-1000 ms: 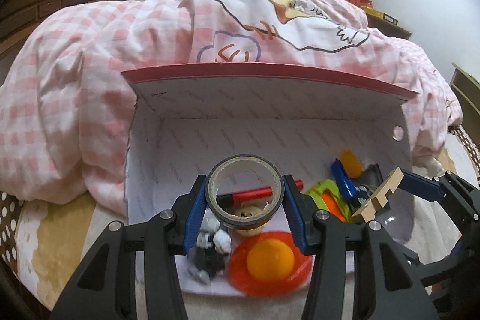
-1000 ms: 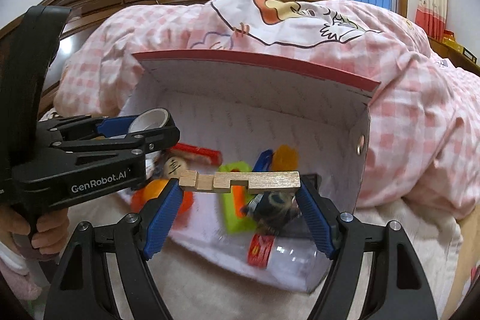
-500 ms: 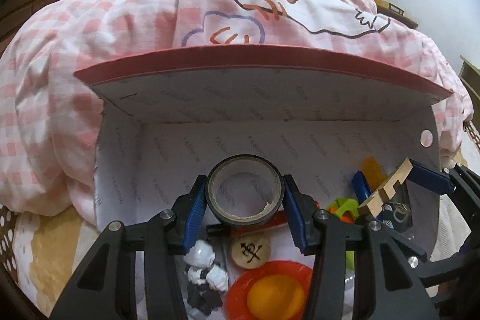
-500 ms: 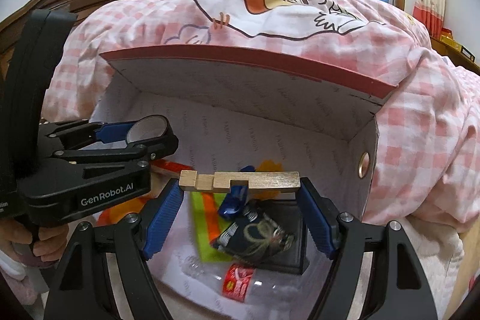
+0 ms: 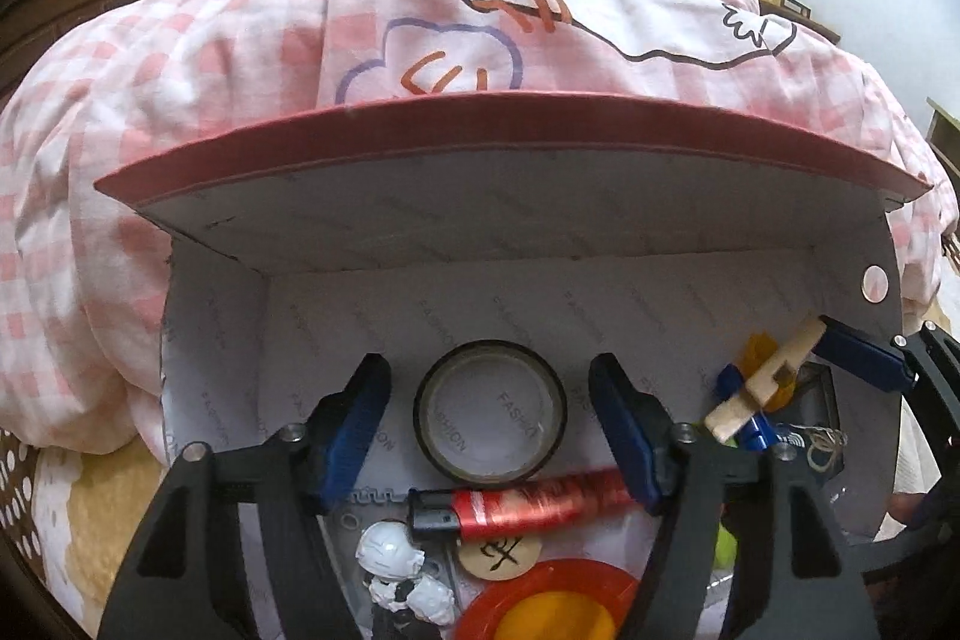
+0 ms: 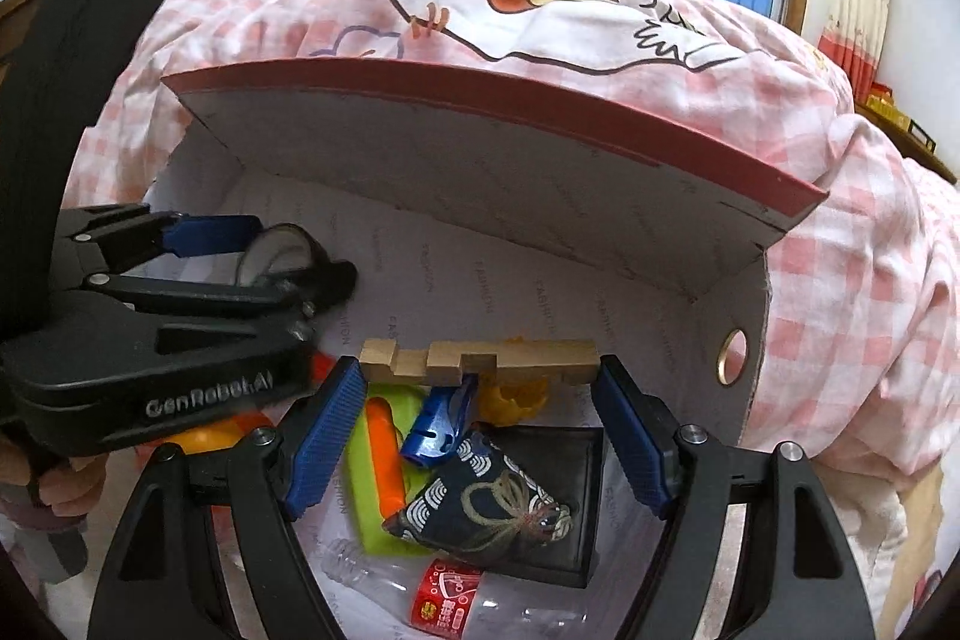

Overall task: Organize objects
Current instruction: 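Lower the tape roll and wooden puzzle into the box and open both tools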

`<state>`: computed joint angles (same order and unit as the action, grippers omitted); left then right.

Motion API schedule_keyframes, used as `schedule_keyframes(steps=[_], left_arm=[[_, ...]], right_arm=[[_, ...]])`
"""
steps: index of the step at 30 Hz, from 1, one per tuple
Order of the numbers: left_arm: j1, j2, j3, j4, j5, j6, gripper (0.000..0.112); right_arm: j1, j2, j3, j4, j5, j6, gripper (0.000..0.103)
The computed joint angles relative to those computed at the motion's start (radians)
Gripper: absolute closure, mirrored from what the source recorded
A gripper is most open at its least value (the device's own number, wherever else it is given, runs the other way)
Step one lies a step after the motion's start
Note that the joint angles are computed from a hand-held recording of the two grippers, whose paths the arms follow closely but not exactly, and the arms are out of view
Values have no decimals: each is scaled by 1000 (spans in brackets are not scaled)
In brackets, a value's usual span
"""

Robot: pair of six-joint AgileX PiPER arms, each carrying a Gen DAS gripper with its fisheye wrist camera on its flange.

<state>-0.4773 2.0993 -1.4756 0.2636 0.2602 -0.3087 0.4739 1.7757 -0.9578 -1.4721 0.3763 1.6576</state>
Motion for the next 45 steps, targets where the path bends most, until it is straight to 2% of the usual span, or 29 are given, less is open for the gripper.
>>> schedule_keyframes(steps=[4,9,16,21,35,45], left_arm=[[-6,-8,8,47,-5,-44,39],[-11,-20,20,174,-15,-176,38],[-6,-25,23,204,-14,-215,38],[8,-57,79,229,-46,-232,38],[29,-77,109,199,-56,-207,38],[48,-144,189,117,-88,-139,38]], right_arm=[[13,1,3,-14,10,15,19],[1,-21,30,-100,-9,124,19],[-2,-62,71,-105,-13,129,19],[9,-69,77,-88,-7,110,19],[3,-36,31,-41,-16,60,19],[10,-104,69,-21,-48,72,19]])
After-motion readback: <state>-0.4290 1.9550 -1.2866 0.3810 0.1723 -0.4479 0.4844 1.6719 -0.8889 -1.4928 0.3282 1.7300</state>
